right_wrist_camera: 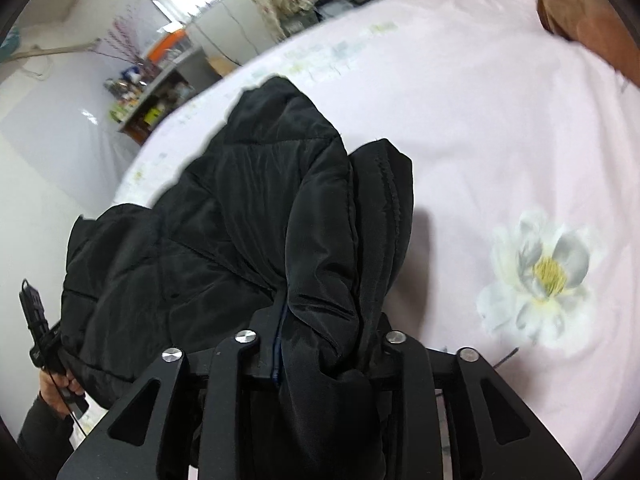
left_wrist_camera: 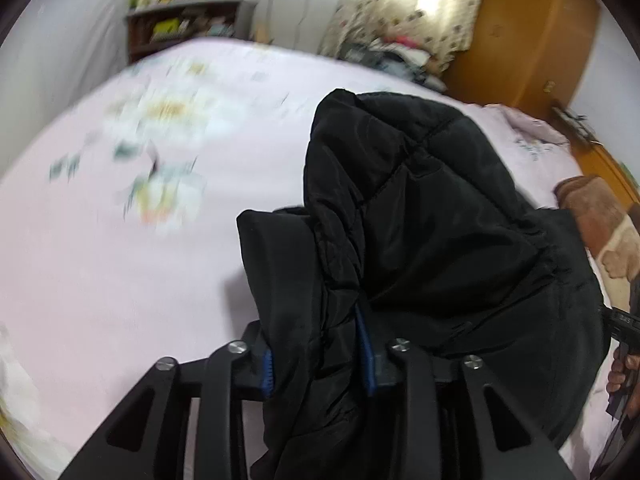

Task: Fold large clothes
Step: 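Lay the folded bundle down with both tools and open them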

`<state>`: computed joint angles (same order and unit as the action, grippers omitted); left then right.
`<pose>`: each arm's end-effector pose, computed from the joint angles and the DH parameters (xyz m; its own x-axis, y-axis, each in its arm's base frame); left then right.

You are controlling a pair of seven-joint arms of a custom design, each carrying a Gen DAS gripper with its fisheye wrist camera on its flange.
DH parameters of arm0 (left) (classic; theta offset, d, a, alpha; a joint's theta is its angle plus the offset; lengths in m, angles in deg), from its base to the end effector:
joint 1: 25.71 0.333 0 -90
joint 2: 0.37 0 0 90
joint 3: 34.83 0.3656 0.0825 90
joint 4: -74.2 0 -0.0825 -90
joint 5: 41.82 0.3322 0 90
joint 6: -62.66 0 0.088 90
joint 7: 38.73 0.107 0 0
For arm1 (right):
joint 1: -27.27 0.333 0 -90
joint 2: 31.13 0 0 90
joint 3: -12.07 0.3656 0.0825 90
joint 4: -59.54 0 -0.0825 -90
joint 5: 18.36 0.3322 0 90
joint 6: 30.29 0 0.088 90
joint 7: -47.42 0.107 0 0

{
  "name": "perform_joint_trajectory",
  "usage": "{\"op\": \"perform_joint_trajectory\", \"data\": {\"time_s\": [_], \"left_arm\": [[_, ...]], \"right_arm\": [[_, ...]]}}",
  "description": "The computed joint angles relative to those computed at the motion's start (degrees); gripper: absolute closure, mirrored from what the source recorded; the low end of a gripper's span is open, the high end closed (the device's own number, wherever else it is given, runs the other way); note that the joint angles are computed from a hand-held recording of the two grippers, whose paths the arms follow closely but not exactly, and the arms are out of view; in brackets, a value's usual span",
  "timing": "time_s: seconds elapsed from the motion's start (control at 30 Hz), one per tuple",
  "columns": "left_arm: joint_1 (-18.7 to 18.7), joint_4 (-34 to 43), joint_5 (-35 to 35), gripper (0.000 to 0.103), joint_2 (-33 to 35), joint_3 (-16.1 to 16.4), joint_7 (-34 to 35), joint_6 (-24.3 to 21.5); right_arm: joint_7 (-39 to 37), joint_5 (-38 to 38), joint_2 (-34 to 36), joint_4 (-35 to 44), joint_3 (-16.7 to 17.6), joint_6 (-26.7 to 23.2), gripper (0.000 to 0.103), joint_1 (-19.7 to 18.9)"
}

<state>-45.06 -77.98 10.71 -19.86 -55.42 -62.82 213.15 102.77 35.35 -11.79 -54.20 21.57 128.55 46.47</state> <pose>0.2665 -0.2566 0.4483 0.4300 -0.8746 0.2239 -0.6458 -0.4713 -0.6007 0.5574 0.2538 0.4135 0.3442 -0.8267 -0.4450 -0.8837 -0.1251 -0.4511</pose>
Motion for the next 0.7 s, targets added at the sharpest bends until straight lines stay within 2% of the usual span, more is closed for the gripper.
{"op": "perform_joint_trajectory", "data": {"time_s": [0.07, 0.13, 0.23, 0.3, 0.37, 0.43, 0.5, 0.53, 0.6, 0.7], "left_arm": [[1.13, -2.82, 2.10, 0.054, -1.50, -0.26, -5.26, 2.60], [0.86, -4.51, 1.64, 0.052, -3.90, -0.20, -6.82, 2.88], [-2.01, -4.67, -3.81, 0.052, -7.85, -0.96, -3.61, -3.08], [-4.02, -3.95, -7.94, 0.053, -11.33, -2.85, -2.51, -10.08], [-5.07, -2.19, -9.25, 0.055, -13.95, -5.36, -3.04, -16.20], [-6.10, -1.02, -7.84, 0.055, -15.22, -6.94, -4.61, -17.07], [-6.92, 1.08, -5.79, 0.055, -13.02, -7.88, -4.08, -16.46], [-6.83, 2.78, -4.47, 0.054, -10.55, -8.09, -3.28, -15.97], [-7.05, 5.60, -3.13, 0.054, -5.47, -7.65, -0.58, -15.80], [-7.01, 7.75, -2.97, 0.054, 0.87, -5.77, 0.80, -14.99]], "right_arm": [[0.71, 0.83, 0.66, 0.17, -0.09, -0.89, 0.056, -0.57], [0.02, 2.16, 0.34, -0.23, 0.06, -1.28, 0.052, -1.33], [-1.71, 3.53, -1.96, -2.04, -0.08, -0.67, 0.051, -1.83], [-4.14, 5.76, -4.60, -4.39, 0.15, 1.26, 0.051, -1.93], [-8.02, 9.55, -6.80, -6.22, 0.65, 3.96, 0.051, -1.82], [-12.52, 13.92, -9.02, -7.86, 1.06, 6.83, 0.051, -1.26], [-20.24, 20.62, -11.01, -9.05, 2.00, 9.30, 0.051, -0.44], [-21.58, 21.49, -11.30, -9.20, 1.97, 10.20, 0.051, 0.56], [-19.56, 16.79, -10.90, -9.39, 1.44, 11.40, 0.051, 3.00], [-3.61, -2.93, -8.20, -9.78, -2.67, 12.73, 0.051, 7.66]]}}
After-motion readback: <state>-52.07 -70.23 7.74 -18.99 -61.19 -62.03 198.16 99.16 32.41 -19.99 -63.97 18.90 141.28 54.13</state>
